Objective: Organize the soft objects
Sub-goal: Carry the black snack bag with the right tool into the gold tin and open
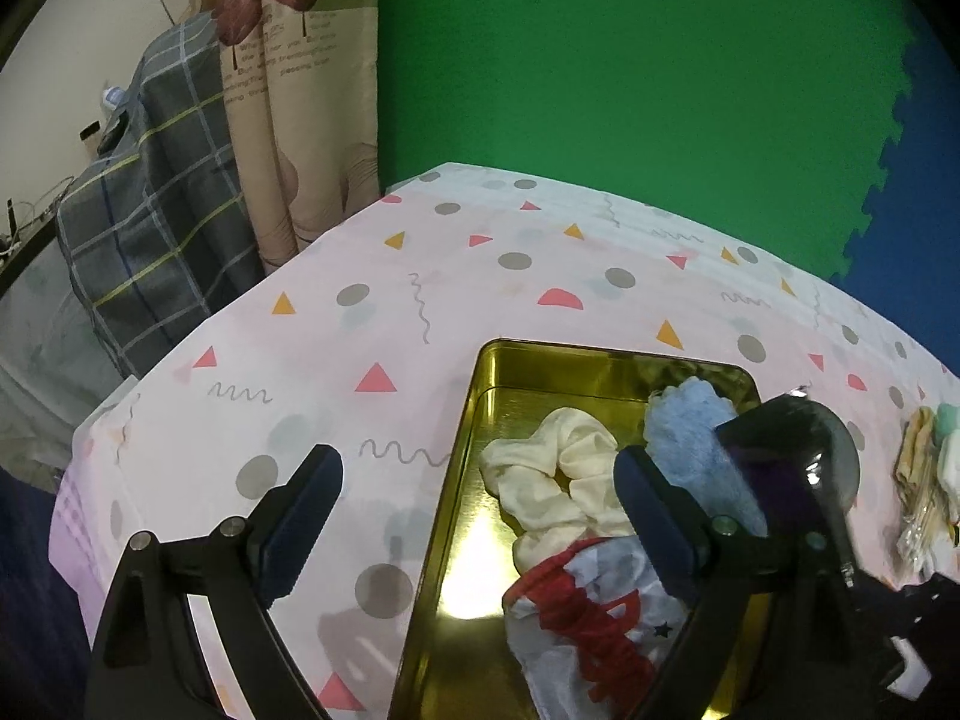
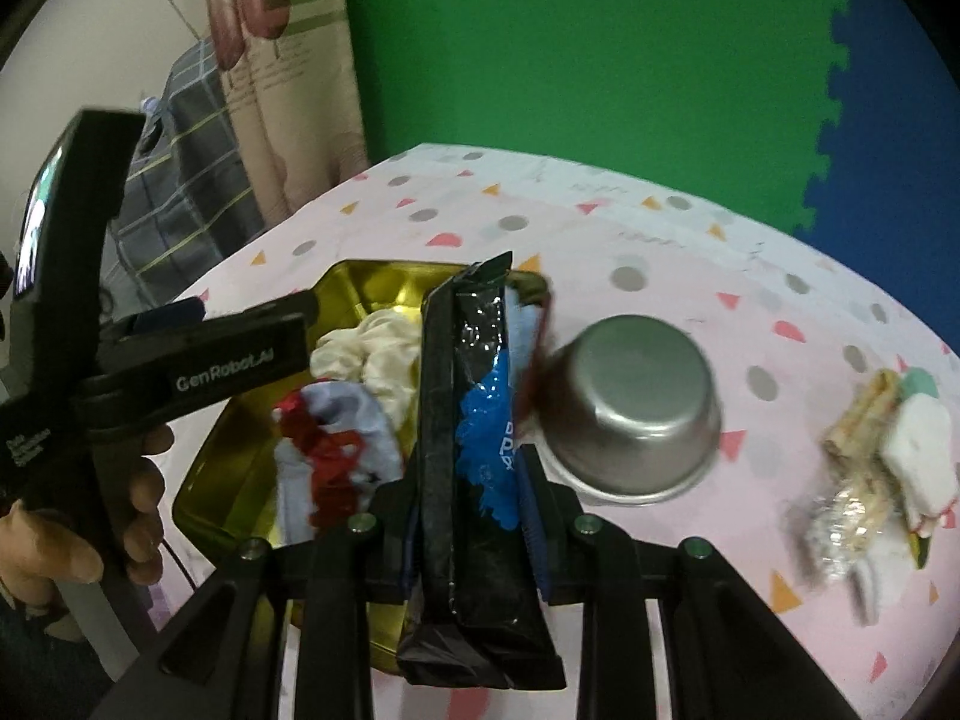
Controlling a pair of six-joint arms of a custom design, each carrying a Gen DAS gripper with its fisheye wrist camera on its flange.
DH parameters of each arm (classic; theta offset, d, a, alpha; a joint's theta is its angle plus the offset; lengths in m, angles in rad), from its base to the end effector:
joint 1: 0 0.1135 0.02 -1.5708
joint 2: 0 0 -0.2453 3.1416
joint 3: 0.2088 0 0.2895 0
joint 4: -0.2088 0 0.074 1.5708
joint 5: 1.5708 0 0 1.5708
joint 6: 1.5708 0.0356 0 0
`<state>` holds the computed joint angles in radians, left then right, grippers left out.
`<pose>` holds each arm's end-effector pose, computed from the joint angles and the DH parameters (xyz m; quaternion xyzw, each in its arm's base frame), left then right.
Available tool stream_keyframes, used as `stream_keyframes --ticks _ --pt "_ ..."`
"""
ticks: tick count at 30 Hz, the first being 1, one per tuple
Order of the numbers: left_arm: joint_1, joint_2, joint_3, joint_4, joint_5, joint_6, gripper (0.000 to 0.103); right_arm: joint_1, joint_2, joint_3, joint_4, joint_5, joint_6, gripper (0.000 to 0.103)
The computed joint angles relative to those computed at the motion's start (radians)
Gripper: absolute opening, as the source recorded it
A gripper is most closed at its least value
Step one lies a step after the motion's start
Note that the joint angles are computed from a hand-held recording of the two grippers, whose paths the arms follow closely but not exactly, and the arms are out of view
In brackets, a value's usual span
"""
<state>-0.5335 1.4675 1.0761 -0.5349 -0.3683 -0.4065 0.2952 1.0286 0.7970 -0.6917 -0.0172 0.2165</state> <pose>0.3025 -0.1638 0.2192 0.0013 0.9343 0.0138 0.3562 0.2380 0.0730 0.2296 -0.0400 0.9472 0.0884 0.3057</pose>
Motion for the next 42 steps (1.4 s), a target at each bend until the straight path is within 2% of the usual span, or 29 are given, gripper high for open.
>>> stream_keyframes --ticks 19,25,32,38,42 --pt "0.105 -0.032 -0.014 0.0 0.019 -0.032 0.09 0.099 0.311 0.1 0.135 -0.001 0.019 0.028" --pt "0.117 -0.035 -0.019 0.003 0.027 -0.034 0.09 0.113 0.328 0.107 0.12 -0.004 0.018 0.029" --pt "0.118 -0.053 -0.034 0.021 0.03 -0.027 0.09 0.077 0.192 0.067 0.079 -0.027 0.01 0.047" --pt "0.086 -0.048 -0.023 0.011 0.009 -0.019 0.091 -0.026 -0.006 0.025 0.001 -0.039 -0.018 0.048" --pt "0.056 -0.043 -0.016 0.007 0.015 -0.028 0.091 -0.189 -0.118 0.008 -0.07 -0.032 -0.11 0.052"
